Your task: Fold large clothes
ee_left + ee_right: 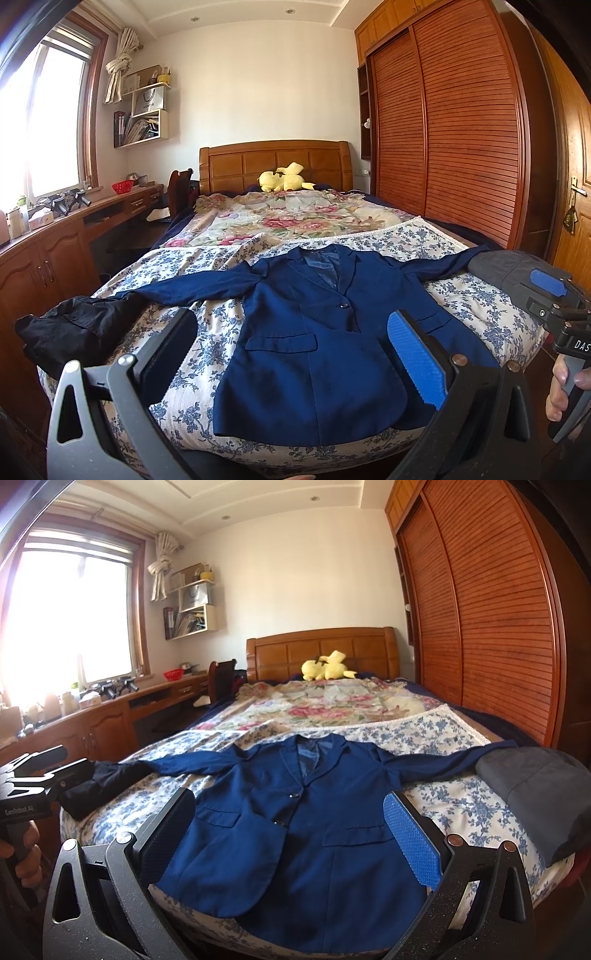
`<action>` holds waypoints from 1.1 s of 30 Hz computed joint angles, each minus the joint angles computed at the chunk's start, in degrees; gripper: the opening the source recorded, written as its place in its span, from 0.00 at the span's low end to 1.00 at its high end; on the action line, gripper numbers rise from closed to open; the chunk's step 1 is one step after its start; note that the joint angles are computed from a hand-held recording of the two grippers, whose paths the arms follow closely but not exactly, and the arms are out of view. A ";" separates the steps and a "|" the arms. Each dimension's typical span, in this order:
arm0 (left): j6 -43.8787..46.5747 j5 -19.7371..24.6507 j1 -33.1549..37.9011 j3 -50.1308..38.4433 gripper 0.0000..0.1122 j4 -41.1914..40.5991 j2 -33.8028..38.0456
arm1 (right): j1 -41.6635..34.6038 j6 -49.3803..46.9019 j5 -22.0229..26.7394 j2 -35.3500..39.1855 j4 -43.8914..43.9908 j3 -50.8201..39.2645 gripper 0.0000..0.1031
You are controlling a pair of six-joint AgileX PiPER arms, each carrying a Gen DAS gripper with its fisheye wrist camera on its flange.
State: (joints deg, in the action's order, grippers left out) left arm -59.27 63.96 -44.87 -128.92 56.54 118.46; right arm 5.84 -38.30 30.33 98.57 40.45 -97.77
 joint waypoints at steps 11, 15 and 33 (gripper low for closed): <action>0.58 0.43 -0.01 -1.13 0.92 -0.53 0.53 | -0.03 0.00 0.04 0.12 0.10 -0.12 1.00; 0.56 -0.18 0.71 -1.00 0.92 -1.44 0.76 | -0.06 0.11 0.34 0.24 0.08 -0.23 1.00; -0.95 -7.98 8.59 5.40 0.92 -8.02 2.78 | 1.28 2.43 4.53 13.92 -4.96 -13.16 1.00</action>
